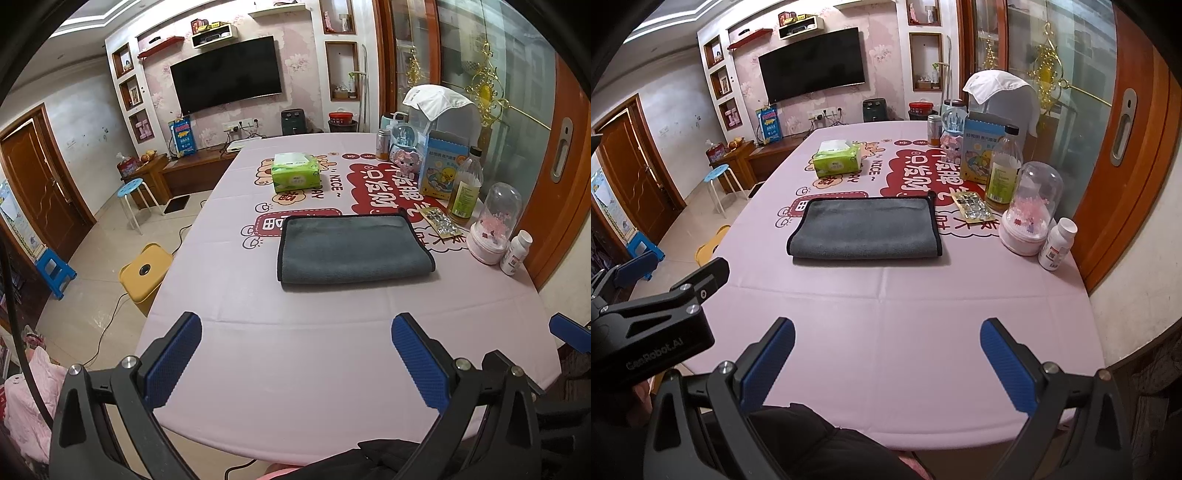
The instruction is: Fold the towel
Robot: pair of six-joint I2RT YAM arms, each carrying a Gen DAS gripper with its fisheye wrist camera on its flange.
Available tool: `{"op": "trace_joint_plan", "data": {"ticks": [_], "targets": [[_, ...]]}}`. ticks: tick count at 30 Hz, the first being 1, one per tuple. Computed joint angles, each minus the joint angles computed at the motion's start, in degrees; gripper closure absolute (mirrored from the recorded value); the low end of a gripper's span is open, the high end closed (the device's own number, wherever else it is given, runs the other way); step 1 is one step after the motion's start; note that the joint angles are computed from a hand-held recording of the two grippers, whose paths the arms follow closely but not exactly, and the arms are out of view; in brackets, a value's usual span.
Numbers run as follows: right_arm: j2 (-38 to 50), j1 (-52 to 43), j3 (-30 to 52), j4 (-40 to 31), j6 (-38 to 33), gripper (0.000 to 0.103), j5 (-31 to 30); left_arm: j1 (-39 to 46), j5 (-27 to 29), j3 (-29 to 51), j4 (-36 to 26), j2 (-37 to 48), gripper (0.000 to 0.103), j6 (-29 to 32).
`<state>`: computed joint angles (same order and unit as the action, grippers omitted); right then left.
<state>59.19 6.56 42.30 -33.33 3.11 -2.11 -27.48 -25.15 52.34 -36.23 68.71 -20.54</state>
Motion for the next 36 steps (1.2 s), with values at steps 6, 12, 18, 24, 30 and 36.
{"op": "trace_joint_plan", "data": {"ticks": [6,12,18,24,30,36], "targets": [[0.0,-0.6,-0.4,0.2,-0.8,0.002,-0.6,0.1,0.1,0.0,0.1,0.0,0.001,0.1],[0.0,-0.5,-0.3,0.1,-0.7,0.002,-0.5,0.2,0.3,0.0,0.2,-0.1,0.001,0.4],[0.0,-0.4,-0.4,0.0,-0.4,0.002,-0.3,0.1,0.2,0.0,0.1,-0.1,0.001,0.3],[0.3,-0.5,-0.4,0.0,-0.3,0.002,-0.2,-0.4,-0.2,0.2,0.0,0.2,0.001,-0.2],[0.3,-0.6,-0.4,-0.1,-0.4,0.002,-0.3,-0.4,-0.2,0.2,-0.1,0.3,0.001,-0.3],[0.5,-0.6,-0.6,-0.2,-0.4,0.002,-0.2,-0.3,-0.1,0.3,-0.1,0.3,0.001,-0.1]]}}
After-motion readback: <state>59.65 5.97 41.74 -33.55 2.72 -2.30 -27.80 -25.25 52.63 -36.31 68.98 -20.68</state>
